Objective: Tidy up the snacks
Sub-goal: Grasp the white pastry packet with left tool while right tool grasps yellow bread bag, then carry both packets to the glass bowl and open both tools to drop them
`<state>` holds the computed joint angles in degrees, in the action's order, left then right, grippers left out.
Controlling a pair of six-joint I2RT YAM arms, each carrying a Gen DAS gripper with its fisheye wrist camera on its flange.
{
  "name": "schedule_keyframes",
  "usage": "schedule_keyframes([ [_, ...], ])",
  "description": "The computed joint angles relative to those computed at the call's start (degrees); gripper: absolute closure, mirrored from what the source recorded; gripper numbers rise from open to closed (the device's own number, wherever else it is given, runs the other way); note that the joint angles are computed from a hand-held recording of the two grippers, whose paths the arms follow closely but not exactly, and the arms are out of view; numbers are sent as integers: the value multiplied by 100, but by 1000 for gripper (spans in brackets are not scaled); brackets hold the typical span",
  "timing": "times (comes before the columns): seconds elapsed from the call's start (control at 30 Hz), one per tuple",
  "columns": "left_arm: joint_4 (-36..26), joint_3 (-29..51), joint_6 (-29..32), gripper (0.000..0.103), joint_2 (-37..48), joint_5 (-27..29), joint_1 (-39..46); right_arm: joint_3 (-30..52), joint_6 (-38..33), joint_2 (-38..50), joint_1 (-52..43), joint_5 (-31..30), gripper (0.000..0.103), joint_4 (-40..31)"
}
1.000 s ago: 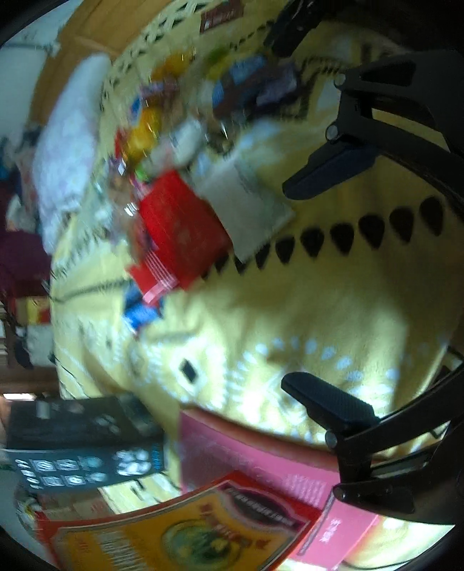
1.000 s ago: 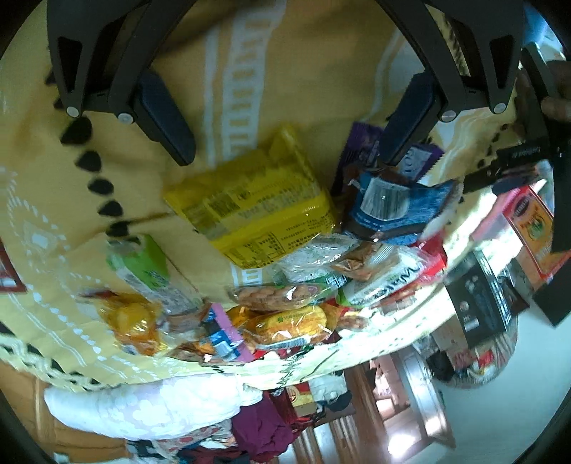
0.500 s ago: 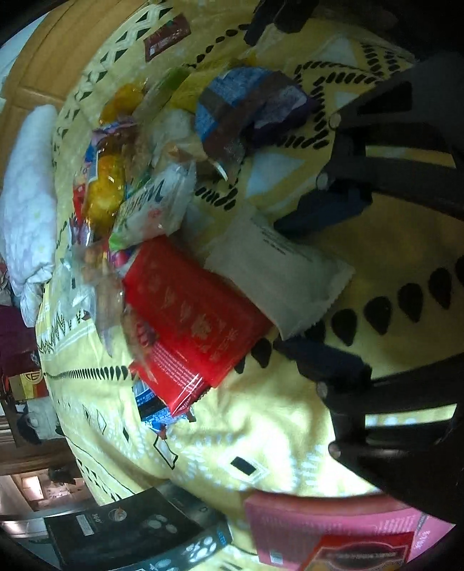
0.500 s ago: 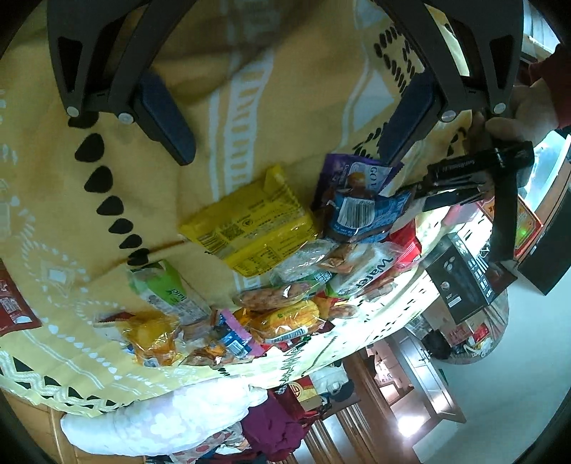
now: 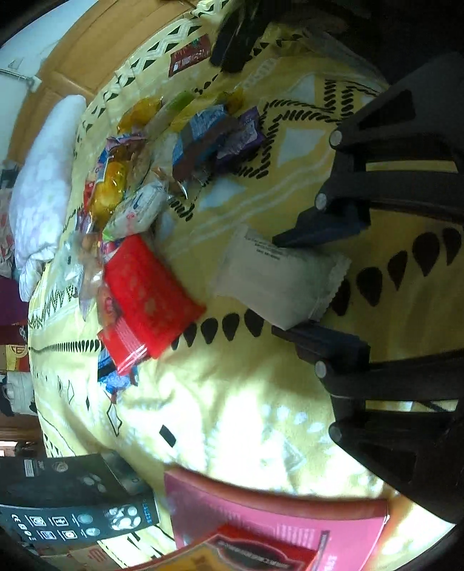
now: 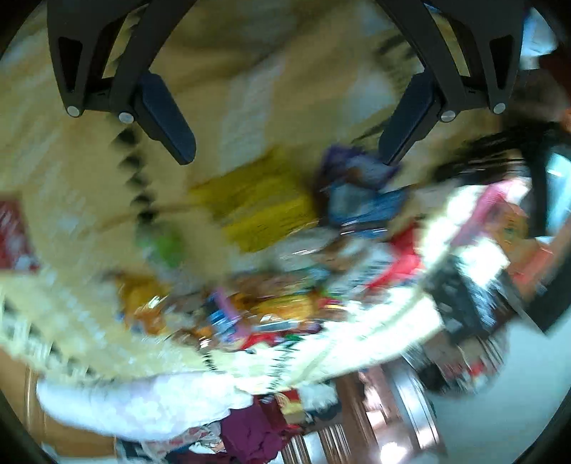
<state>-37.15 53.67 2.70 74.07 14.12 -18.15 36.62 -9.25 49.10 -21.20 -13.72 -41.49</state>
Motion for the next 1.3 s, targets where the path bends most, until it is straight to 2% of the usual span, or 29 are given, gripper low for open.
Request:
schedule_keyframes([
  [0.07, -27, 30, 20, 61, 21, 57, -36, 438, -103, 985, 416, 668, 0, -25],
  [0.1, -43, 60, 11, 61, 50, 102, -36, 595, -170, 1331, 521, 779, 0, -18],
  [0.2, -85, 112, -48, 61, 90, 148, -97, 835, -304, 2049, 676, 939, 0, 168],
  [0.3, -144, 160, -52, 61, 87, 232, -143, 878, -322, 2370, 717, 919, 0, 378],
  [0.43, -220, 289, -105, 61, 92, 295, -131, 849, -346, 2462, 562, 662, 4, 565],
  [0.47, -237, 336, -124, 61, 69, 302, -113, 827, -373, 2422, 450, 542, 8, 544],
  [0.5, -257, 388, -136, 61, 60, 302, -100, 810, -381, 2358, 347, 387, 18, 493],
  [0.6, -314, 532, -196, 61, -76, 340, 7, 699, -383, 1941, 144, 278, 30, 307],
  [0.87, -560, 1069, -147, 61, -524, 244, 409, 602, -113, 343, -79, 270, 36, -253],
  [1.0, -757, 1524, -6, 61, -693, 304, 852, 983, 253, 97, 131, 452, 38, -384],
  [1.13, -931, 2068, 137, 61, -768, 553, 1612, 1802, 961, 333, 1053, 837, 40, -385],
  [1.3, -1250, 3030, 461, 61, -467, 919, 2984, 3216, 1748, 1200, 2633, 1382, 40, -295],
])
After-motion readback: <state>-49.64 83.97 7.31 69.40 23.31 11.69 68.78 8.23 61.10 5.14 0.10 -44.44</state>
